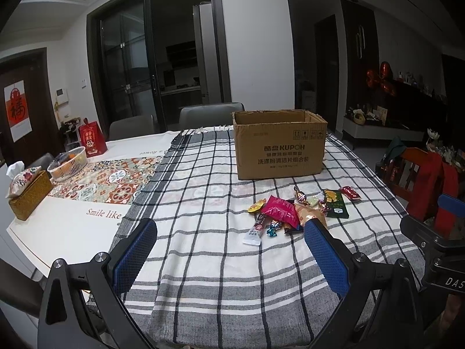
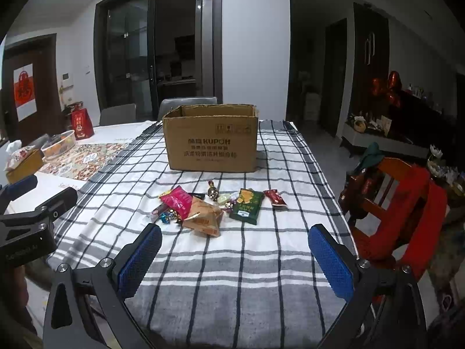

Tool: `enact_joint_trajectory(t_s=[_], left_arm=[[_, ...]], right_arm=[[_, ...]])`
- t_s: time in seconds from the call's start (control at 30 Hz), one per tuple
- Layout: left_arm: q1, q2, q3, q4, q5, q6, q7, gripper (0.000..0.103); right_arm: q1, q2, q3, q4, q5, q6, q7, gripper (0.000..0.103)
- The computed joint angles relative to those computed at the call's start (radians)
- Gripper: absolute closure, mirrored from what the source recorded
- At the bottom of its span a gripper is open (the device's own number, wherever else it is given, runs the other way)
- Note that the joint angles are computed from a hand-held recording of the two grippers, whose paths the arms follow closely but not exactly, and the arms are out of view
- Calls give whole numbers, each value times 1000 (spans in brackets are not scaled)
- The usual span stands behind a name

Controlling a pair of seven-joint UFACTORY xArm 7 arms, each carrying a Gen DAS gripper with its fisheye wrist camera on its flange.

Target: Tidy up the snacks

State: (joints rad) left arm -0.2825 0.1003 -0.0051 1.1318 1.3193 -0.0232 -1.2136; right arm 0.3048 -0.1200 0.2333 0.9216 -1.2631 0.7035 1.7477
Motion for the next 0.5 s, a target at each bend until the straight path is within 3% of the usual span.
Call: enact_joint_trajectory(t_s=[0.5], left_arm=[[-10, 6, 3, 1, -18, 4, 20, 0]], right_arm=[[-1, -1, -1, -1, 1, -2, -1, 1]])
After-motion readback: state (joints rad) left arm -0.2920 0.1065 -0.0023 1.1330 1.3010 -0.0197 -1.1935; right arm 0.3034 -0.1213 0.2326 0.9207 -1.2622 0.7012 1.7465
